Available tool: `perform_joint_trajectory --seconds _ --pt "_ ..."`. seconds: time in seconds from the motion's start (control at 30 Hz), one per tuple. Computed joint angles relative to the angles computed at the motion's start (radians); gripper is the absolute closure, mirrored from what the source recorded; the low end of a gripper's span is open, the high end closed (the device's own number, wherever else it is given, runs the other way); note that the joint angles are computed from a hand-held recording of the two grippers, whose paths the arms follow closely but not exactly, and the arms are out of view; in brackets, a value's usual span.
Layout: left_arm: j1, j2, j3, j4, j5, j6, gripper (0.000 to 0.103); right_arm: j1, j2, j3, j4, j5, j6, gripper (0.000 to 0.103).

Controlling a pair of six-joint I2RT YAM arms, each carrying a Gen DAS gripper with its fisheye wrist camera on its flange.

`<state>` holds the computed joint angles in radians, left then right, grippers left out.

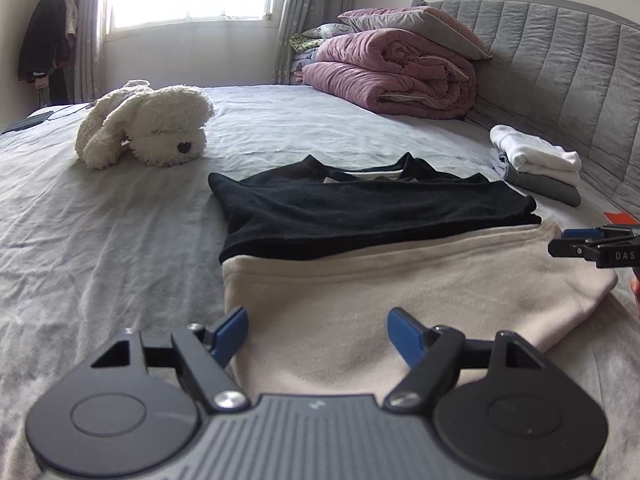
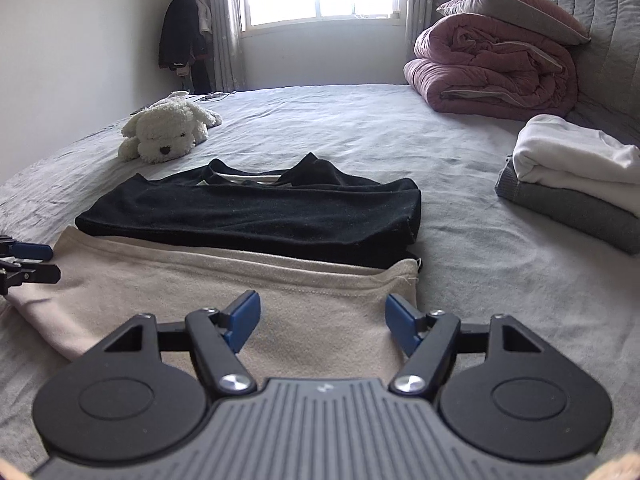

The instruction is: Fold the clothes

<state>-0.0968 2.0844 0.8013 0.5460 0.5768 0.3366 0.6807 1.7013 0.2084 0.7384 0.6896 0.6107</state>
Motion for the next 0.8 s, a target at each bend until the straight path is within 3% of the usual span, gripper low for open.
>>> perform_joint_trajectory --seconds 0.17,0.43,0.6,0.8 --pt "0.004 0.045 0.071 -0.069 -0.029 -0.075 0.023 -0.045 0.056 0.025 0.009 -0.038 0.032 0.031" --pt "0.007 0.032 0.069 -0.091 -0.037 -0.072 0.023 -0.046 0.015 0.005 -0.003 -0.042 0.059 0.031" --pt "0.021 0.011 0.088 -0.162 -0.039 -0.09 0.023 -0.023 -0.047 -0.011 -0.067 -0.011 0.085 0.031" --pt "0.043 -0.009 0.133 -0.29 -0.02 -0.129 0.023 -0.039 -0.174 -0.042 -0.188 -0.046 0.156 0.03"
